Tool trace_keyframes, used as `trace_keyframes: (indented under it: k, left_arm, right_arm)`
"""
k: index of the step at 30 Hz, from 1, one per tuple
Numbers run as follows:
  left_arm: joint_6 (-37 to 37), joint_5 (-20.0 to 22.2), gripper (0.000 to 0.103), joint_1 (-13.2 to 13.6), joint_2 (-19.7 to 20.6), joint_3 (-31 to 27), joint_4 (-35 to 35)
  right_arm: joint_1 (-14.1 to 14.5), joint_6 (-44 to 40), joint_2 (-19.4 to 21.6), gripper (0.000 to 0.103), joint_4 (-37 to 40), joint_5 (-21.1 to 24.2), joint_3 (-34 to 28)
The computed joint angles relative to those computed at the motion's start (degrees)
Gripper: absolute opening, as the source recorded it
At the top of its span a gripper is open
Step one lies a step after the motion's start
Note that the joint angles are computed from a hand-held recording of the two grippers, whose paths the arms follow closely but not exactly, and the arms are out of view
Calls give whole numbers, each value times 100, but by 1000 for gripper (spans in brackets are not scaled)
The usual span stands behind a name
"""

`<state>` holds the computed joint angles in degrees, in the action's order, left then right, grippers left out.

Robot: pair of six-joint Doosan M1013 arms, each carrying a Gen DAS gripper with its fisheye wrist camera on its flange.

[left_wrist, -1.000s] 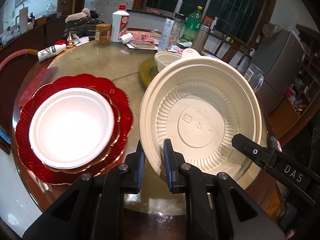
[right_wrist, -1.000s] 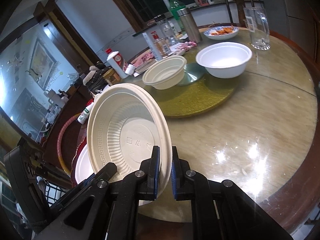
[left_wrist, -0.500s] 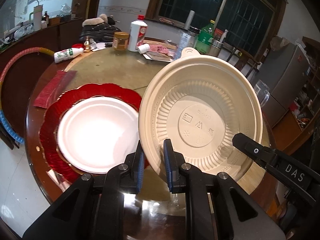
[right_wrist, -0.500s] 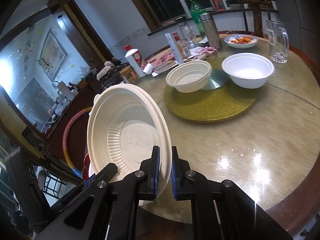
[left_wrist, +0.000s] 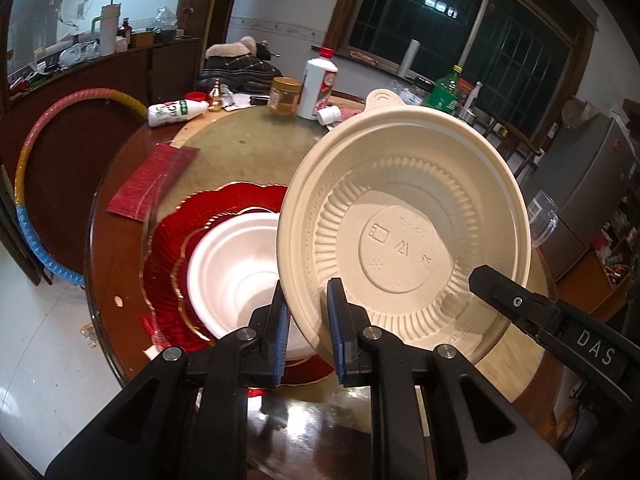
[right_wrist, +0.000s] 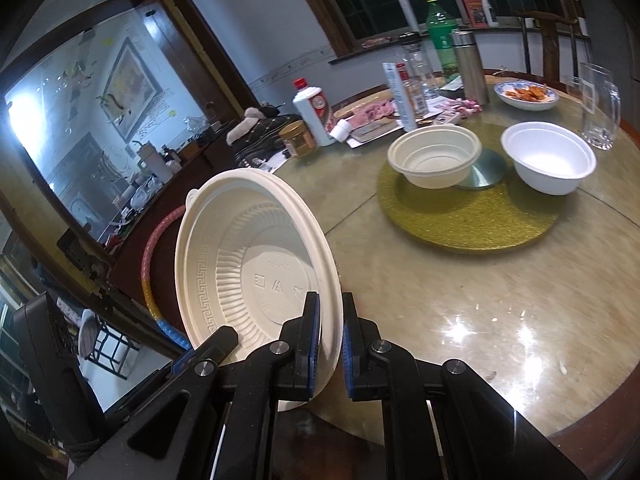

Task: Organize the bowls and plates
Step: 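Lower the beige bowl with both tools onto the white foam bowl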

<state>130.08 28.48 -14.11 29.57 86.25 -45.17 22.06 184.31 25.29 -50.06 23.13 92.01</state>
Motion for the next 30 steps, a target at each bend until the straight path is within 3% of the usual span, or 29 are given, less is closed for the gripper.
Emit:
trace_keyframes:
  k: [30]
  left_arm:
    - [-1038,84,16,217,249,-331,919]
  right_arm:
    - [-48,-1970,563,9,1797,-112,-746]
